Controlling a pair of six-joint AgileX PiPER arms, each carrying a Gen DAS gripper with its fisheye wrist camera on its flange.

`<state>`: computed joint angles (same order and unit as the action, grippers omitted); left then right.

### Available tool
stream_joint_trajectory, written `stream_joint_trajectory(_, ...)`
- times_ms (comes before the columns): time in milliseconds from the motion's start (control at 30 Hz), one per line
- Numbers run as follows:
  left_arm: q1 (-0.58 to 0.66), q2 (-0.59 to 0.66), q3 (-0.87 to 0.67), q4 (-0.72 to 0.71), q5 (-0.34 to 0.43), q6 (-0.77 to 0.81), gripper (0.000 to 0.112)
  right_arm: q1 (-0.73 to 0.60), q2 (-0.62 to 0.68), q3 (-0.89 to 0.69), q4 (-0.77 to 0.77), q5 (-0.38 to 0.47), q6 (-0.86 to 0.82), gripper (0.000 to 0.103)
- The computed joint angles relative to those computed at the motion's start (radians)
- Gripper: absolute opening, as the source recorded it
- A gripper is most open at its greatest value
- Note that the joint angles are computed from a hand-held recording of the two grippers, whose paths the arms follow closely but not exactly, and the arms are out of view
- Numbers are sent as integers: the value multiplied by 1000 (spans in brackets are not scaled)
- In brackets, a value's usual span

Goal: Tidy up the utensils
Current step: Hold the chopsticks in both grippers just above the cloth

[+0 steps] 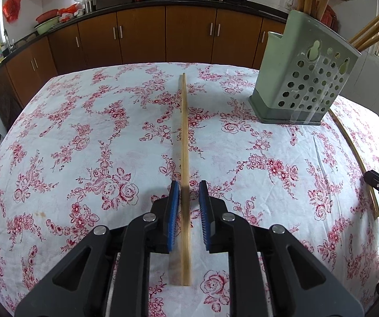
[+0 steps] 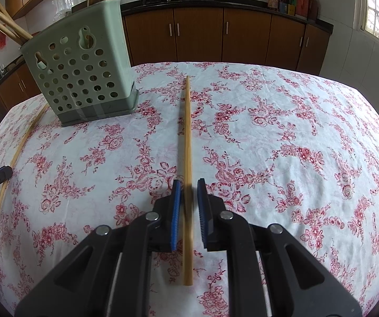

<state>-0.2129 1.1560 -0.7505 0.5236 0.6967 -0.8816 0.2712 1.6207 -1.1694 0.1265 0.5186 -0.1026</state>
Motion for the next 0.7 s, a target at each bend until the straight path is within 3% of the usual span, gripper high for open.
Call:
stream_joint_trajectory(367, -76, -41, 26, 45, 63, -79, 17, -18, -39, 46, 34, -3, -46, 11)
stream_joint_trajectory(467, -88, -50, 29, 55, 84, -94, 7, -19, -47, 54, 31, -5, -50, 8)
stream_joint_trajectory(567, -74, -76, 30, 21, 95, -58, 7, -27, -78, 75, 37, -13, -62, 8)
stream_joint_trajectory(700, -106, -154, 4, 50, 151, -76, 7, -78, -161, 82, 146, -12, -157, 8)
